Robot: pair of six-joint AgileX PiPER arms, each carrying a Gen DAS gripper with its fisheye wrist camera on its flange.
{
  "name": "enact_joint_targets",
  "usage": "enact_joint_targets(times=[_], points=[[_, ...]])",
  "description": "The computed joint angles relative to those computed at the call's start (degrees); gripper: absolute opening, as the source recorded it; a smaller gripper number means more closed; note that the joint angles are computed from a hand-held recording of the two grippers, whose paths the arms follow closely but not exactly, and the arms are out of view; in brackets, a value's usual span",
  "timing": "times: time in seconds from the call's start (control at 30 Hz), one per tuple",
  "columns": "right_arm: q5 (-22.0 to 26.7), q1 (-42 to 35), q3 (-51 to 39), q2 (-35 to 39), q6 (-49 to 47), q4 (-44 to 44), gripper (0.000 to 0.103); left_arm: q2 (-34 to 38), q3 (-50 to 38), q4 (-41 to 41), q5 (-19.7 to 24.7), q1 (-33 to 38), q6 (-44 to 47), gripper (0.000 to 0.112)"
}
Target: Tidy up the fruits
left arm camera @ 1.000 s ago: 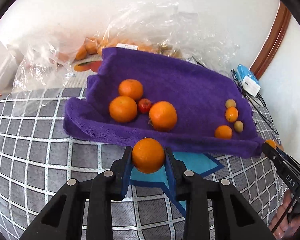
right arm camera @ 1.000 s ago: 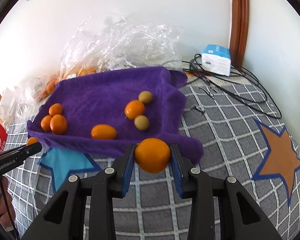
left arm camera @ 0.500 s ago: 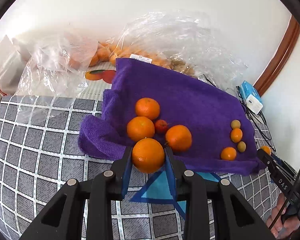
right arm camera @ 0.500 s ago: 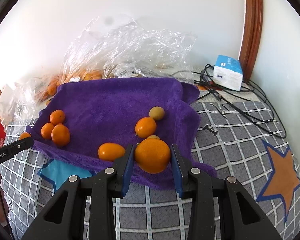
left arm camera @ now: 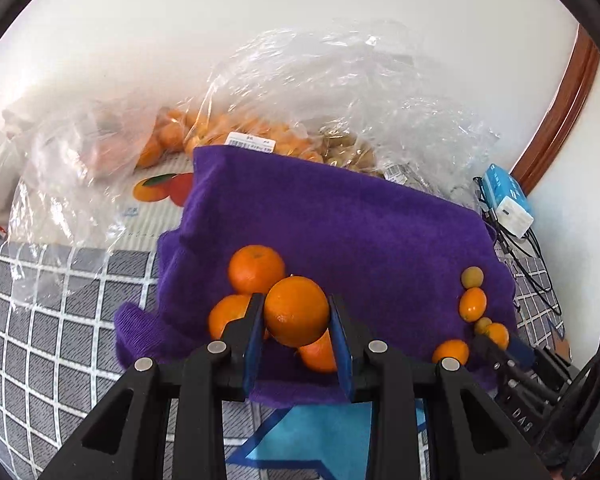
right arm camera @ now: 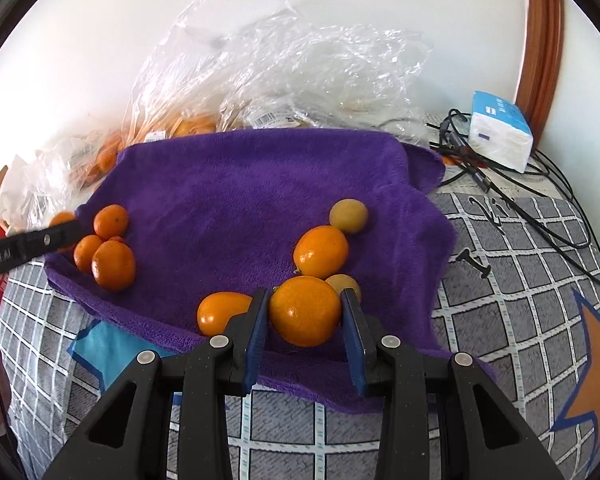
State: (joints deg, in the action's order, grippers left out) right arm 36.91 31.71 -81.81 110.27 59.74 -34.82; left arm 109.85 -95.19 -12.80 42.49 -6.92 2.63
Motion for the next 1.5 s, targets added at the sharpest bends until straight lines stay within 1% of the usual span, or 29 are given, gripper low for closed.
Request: enact_joint_targets(times=[0.07,0.23,0.4,0.53,0.6,0.63,0.7,0.8,0.87,0.93,1.03,1.13,1.2,1.27,1.3,1.33,1.37,1.43,1.47,1.5], points=[[1.13,0.25,-0.98,0.84,0.16,-0.83,0.035,1.15,-1.73,2.26,0.04,-1.12,-2.03,0.030],[1.67,0.47,-1.48,1.18,-0.34,-1.41,0.035,3.54,-3.39,7.03,-0.69,-3.24,-6.35,0.030],[1.41,0.18,-1.10,0.91,-1.24,-0.52,0.036,5.03,-4.27,6.92,0.09,-3.26,-7.47,0.030],[2.15,0.53,-0.97,0.55,-0.55,-0.43,0.046,4.28,-2.56,6.13,-1.25,-3.02,-7.28,0.030],[2.91,0.93,-0.97,0.25,-0.05,-0.52,0.046,3.77,-1.81,5.22,-1.45,-2.75,-6.60,0.030],[3.55,1.16,-1.16,0.02,-0.13,-0.22,0.046,3.44,-1.53,5.14,-1.40,-2.61,-6.61,0.031],[5.13,2.10,-1.09,-0.94,1.02,-0.96,0.047,1.91,-0.17,4.67,-1.81,-2.27,-6.18,0.041],[8.24,4.13,-0.95,-2.63,3.74,-3.67,0.053,-2.50,3.91,5.20,-3.90,-2.02,-6.05,0.051],[10.13,5.54,-0.29,-4.25,5.50,-5.13,0.058,-5.99,7.03,5.14,-4.87,-1.83,-5.40,0.055],[11.26,6.22,0.51,-5.78,6.28,-5.13,0.061,-9.81,10.55,5.34,-5.57,-1.66,-4.92,0.058],[13.01,7.09,2.37,-9.07,7.18,-3.77,0.061,-15.54,15.20,6.13,-5.41,-1.44,-4.89,0.060],[15.88,8.70,4.38,-12.92,8.25,-2.89,0.061,-21.87,19.57,7.05,-5.09,-1.54,-6.44,0.064],[17.01,10.00,5.65,-15.28,8.58,-2.56,0.061,-26.44,22.56,8.94,-5.05,-2.38,-8.23,0.073],[19.68,12.70,7.03,-18.04,10.76,-4.42,0.061,-30.80,25.30,13.35,-4.89,-4.06,-12.21,0.078],[21.11,14.09,7.48,-19.03,12.09,-5.50,0.063,-32.99,26.65,15.67,-4.65,-4.91,-14.27,0.079],[23.35,16.00,7.82,-20.12,13.62,-6.73,0.074,-35.21,27.99,17.98,-4.37,-5.81,-16.42,0.080],[24.48,17.65,8.39,-21.10,14.50,-7.70,0.085,-37.40,29.30,19.57,-4.05,-6.46,-18.01,0.082],[26.52,21.10,9.49,-22.85,16.68,-10.42,0.087,-41.06,31.14,21.35,-2.99,-7.55,-19.92,0.085],[28.41,23.32,9.64,-23.45,18.03,-11.77,0.091,-42.91,31.84,22.29,-1.99,-8.40,-20.85,0.087],[29.93,25.30,9.88,-24.08,19.11,-12.86,0.093,-44.18,32.19,22.94,-0.95,-9.20,-21.37,0.088]])
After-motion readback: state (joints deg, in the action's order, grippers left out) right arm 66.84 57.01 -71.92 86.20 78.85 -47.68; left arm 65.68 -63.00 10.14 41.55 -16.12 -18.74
